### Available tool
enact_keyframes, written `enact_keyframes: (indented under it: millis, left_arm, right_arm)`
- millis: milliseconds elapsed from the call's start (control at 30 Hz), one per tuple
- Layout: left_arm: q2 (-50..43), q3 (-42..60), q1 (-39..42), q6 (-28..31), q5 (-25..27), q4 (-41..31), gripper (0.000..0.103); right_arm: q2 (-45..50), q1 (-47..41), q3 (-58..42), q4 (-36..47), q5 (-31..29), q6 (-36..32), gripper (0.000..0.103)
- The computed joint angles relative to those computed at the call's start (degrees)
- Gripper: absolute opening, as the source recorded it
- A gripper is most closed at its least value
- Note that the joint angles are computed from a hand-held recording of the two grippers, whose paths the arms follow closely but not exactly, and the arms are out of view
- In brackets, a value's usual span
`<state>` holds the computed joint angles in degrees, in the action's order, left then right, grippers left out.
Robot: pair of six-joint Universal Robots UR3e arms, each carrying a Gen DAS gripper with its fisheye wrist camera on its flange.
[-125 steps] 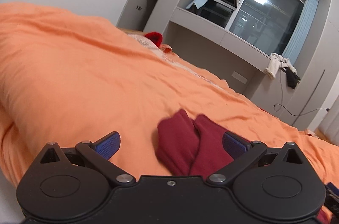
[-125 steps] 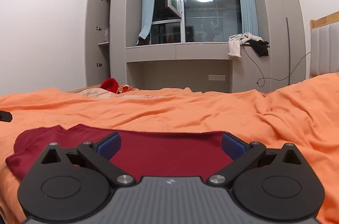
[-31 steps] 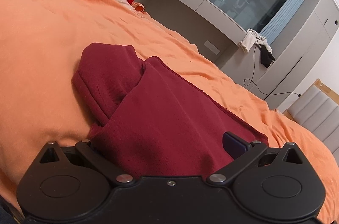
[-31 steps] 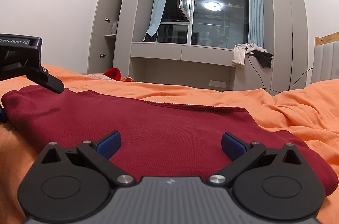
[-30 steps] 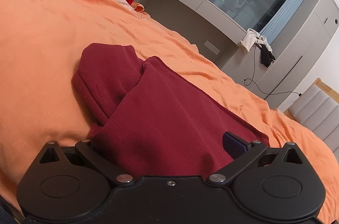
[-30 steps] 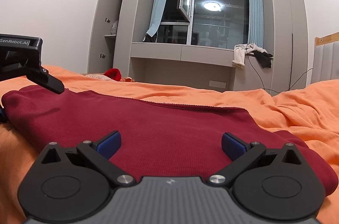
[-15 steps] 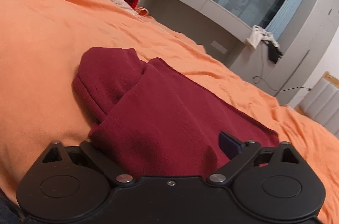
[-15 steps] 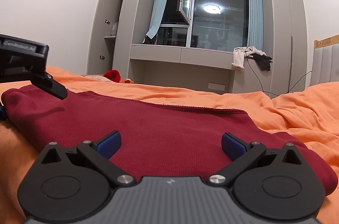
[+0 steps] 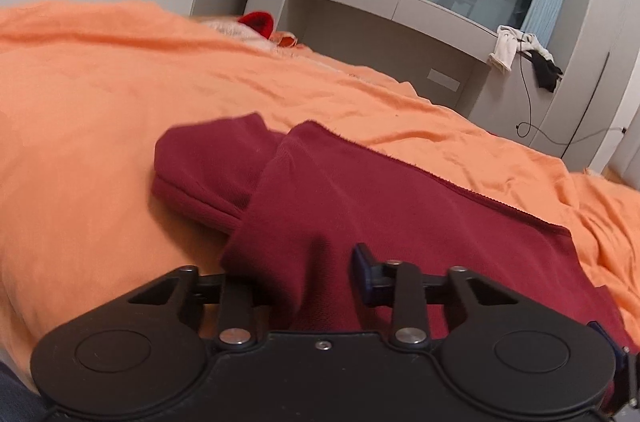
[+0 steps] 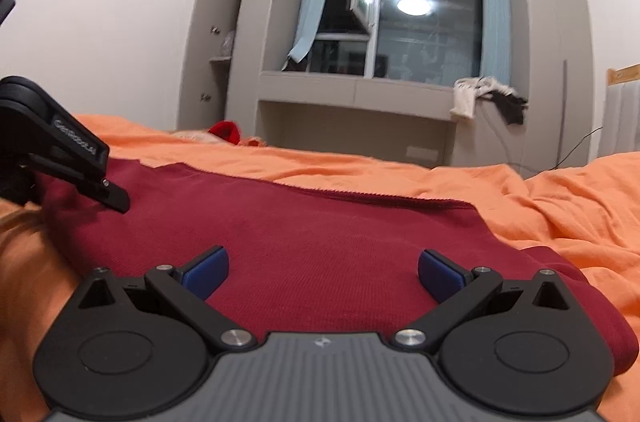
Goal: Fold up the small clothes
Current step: 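Grasp the folded sweater edge with the left gripper and lift it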
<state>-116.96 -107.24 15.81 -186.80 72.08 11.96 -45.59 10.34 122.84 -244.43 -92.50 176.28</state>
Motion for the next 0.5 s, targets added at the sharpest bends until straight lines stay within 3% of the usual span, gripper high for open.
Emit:
enact_keyframes:
  millis: [233, 400, 500]
  left_arm:
    - [1.3, 3.6, -2.1, 6.5, 1.5, -2.5, 0.020]
    - [1.8, 10.8, -5.9, 11.3, 3.0, -7.0, 0.016]
    - [1.6, 15.2, -9.2, 15.0, 3.3, -9.4, 0.015]
  right_arm:
    - [-11.7, -10.5, 10.4, 5.5, 15.7, -6.8, 0.103]
    - [-13.2, -16.4, 15.5, -2.7, 17.1, -10.8, 0.103]
    - [-14.8, -20.0, 17.3, -5.2, 15.9, -8.6, 0.103]
